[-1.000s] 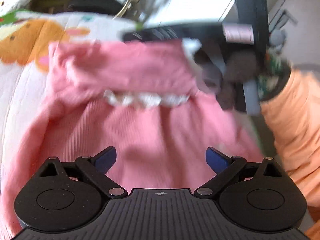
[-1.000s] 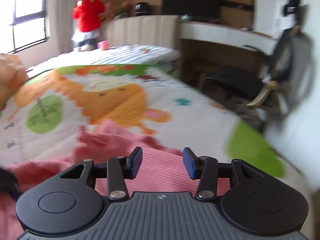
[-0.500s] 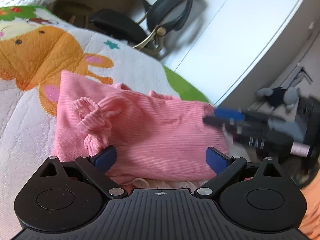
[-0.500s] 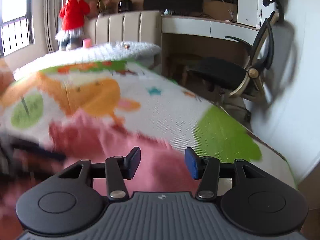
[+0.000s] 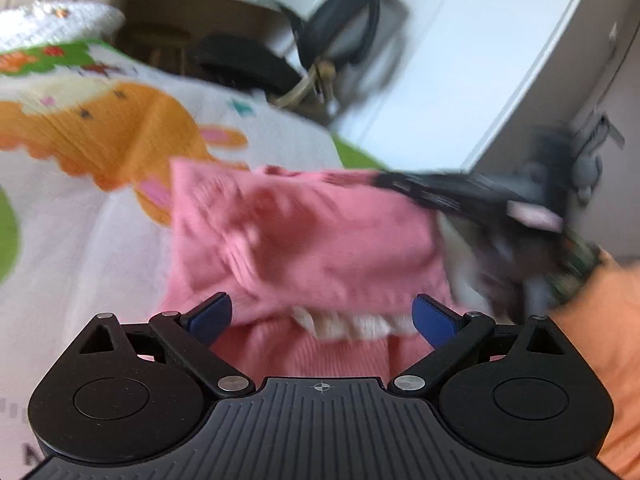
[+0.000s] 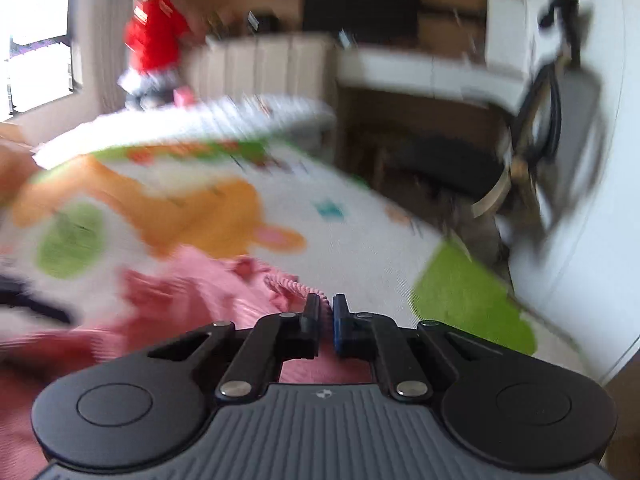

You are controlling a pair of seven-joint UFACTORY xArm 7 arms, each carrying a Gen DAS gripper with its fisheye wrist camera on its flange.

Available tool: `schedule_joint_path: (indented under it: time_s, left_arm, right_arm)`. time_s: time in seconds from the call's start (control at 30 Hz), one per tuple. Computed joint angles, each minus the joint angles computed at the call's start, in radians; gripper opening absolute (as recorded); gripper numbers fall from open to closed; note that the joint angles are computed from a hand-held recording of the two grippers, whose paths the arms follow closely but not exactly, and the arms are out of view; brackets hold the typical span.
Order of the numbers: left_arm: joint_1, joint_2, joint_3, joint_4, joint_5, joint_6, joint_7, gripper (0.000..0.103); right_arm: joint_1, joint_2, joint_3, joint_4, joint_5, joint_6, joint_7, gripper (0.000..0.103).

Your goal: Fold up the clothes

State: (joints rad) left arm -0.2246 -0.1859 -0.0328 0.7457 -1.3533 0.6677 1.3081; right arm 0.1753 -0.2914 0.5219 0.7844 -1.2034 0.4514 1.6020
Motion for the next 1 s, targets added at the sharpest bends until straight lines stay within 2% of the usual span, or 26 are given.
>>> schedule_joint_path:
  time_s: [0.13, 0.2, 0.3, 0.37, 0.43, 0.5, 0.57, 0.67, 0.8, 0.87, 0.9, 0.93, 0.97, 1.0]
  left_arm:
    - [0.024, -0.109, 0.046, -0.048, -0.102, 0.039, 0.046, 0.100]
    - [0.029, -0.171, 0.057, -0.079, -0.135, 0.042, 0.085, 0.100]
    - [0.028, -0.250, 0.057, -0.123, -0.137, 0.025, 0.108, 0.101]
    - [0.021, -0.272, 0.042, -0.140, -0.098, -0.001, 0.074, 0.101]
    - [0.015, -0.285, 0.027, -0.167, -0.006, -0.028, 0.017, 0.101]
    - [0.009, -0.291, 0.013, -0.195, 0.108, -0.049, -0.047, 0.101]
    - [0.009, -0.280, 0.000, -0.220, 0.228, -0.065, -0.095, 0.101]
    - [-0.003, -0.245, 0.015, -0.237, 0.324, -0.073, -0.124, 0.101]
    - [-0.023, -0.168, 0.134, -0.191, 0.283, 0.081, -0.118, 0.101]
    - [-0.010, -0.124, 0.141, -0.165, 0.235, 0.137, -0.115, 0.101]
    - [-0.003, -0.105, 0.132, -0.155, 0.217, 0.145, -0.115, 0.100]
    - [0.005, -0.090, 0.121, -0.148, 0.202, 0.150, -0.118, 0.093]
    - [0.013, -0.082, 0.106, -0.142, 0.196, 0.149, -0.128, 0.059]
    - [0.021, -0.087, 0.094, -0.140, 0.202, 0.147, -0.141, 0.046]
  right_arm:
    - [0.179, -0.142, 0.058, -0.040, 0.138, 0.155, -0.115, 0.006]
    - [0.242, -0.141, 0.106, -0.045, 0.216, 0.214, -0.145, 0.006]
    - [0.292, -0.063, 0.151, -0.036, 0.269, 0.243, -0.112, 0.006]
    - [0.335, -0.027, 0.139, -0.047, 0.299, 0.226, -0.078, 0.007]
    - [0.373, -0.019, 0.117, -0.068, 0.314, 0.187, -0.039, 0.010]
    - [0.396, -0.085, 0.099, -0.113, 0.312, 0.142, 0.017, 0.020]
    - [0.396, -0.180, 0.113, -0.151, 0.331, 0.162, 0.083, 0.041]
    - [0.366, -0.310, 0.125, -0.214, 0.406, 0.171, 0.183, 0.050]
    - [0.304, -0.377, 0.131, -0.311, 0.503, 0.088, 0.288, 0.056]
    - [0.223, -0.379, 0.179, -0.351, 0.496, -0.008, 0.370, 0.060]
    - [0.206, -0.377, 0.198, -0.351, 0.501, -0.024, 0.371, 0.059]
    - [0.189, -0.375, 0.216, -0.350, 0.506, -0.039, 0.372, 0.047]
    - [0.171, -0.373, 0.235, -0.350, 0.511, -0.055, 0.374, 0.024]
    - [0.153, -0.371, 0.254, -0.349, 0.516, -0.070, 0.375, 0.021]
